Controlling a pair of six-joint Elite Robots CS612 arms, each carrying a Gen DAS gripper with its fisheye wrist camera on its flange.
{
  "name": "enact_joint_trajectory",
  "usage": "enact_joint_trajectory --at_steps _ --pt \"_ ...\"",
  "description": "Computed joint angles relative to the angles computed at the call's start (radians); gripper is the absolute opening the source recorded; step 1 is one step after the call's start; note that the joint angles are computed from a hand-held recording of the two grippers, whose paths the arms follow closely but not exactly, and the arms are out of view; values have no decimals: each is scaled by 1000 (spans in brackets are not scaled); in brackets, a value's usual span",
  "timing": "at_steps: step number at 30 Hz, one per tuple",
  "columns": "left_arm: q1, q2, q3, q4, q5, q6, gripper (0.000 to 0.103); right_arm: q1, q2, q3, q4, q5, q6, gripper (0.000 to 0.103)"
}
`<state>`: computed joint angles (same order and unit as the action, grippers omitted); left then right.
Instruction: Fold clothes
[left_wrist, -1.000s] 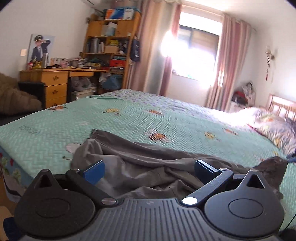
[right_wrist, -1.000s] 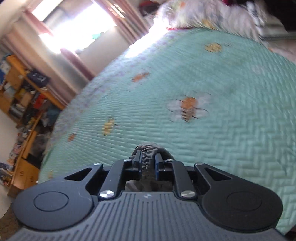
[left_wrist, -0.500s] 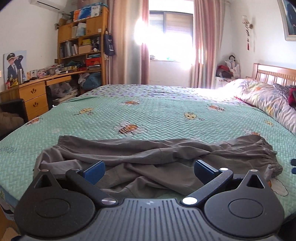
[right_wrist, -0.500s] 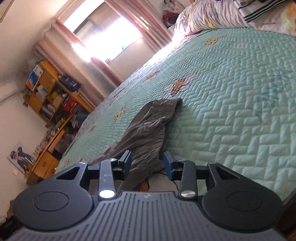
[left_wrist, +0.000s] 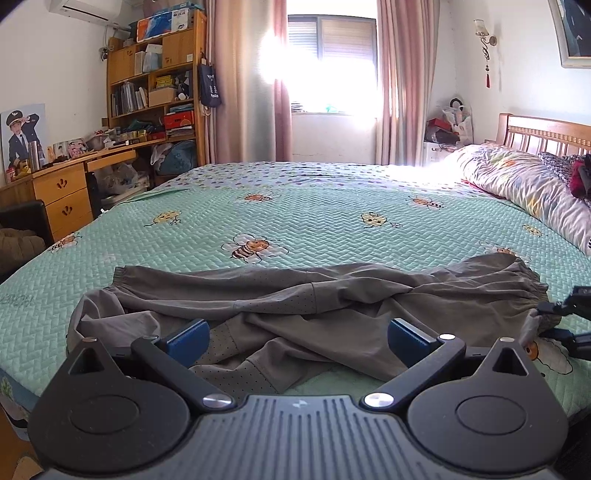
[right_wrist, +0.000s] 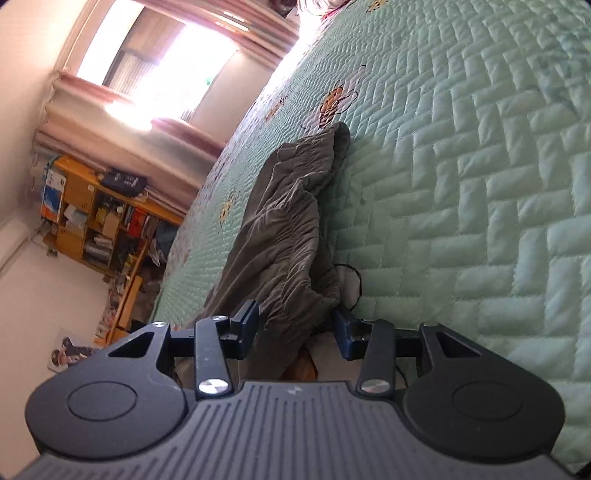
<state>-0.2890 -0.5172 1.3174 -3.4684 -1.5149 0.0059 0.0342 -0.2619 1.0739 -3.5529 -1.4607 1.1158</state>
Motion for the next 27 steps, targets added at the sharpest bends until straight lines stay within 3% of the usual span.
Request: enact_joint_trajectory --at_steps 1,2,6,8,10,12,14,17,19,21,23,25,26,27 --pt "1 0 1 -2 1 0 102 2 4 -8 3 -10 10 24" --pt "2 -1 3 -4 1 -1 102 3 0 -6 18 -18 8 13" --pt "10 -4 6 -18 24 -25 102 17 -90 101 -91 -150 -113 10" --pt "16 -2 0 -17 34 -50 102 23 -162 182 -175 -249 -204 10" --pt "22 3 -8 -8 29 -87 102 23 -231 255 -193 -338 -302 11" --pt "28 6 -14 7 11 -116 102 0 -285 320 -89 -301 -320 14" --pt "33 8 -15 17 -12 -134 102 -14 -312 361 78 -267 -274 18" --pt "37 6 -5 4 -21 -138 102 -4 -321 396 252 -305 -180 18" --pt "42 6 -2 -4 -18 -141 102 23 -312 419 189 -393 -106 19" --pt "48 7 -6 -4 -13 -155 102 57 -301 404 142 -515 -117 19" --pt "53 8 -8 -2 -11 -174 102 88 -284 367 83 -603 -204 19" --pt "57 8 -8 2 -10 -194 102 108 -264 305 8 -621 -389 24" --pt "59 8 -8 3 -10 -205 102 118 -253 273 -20 -643 -479 30" --pt "61 8 -8 5 -9 -214 102 131 -243 237 -22 -696 -562 48"
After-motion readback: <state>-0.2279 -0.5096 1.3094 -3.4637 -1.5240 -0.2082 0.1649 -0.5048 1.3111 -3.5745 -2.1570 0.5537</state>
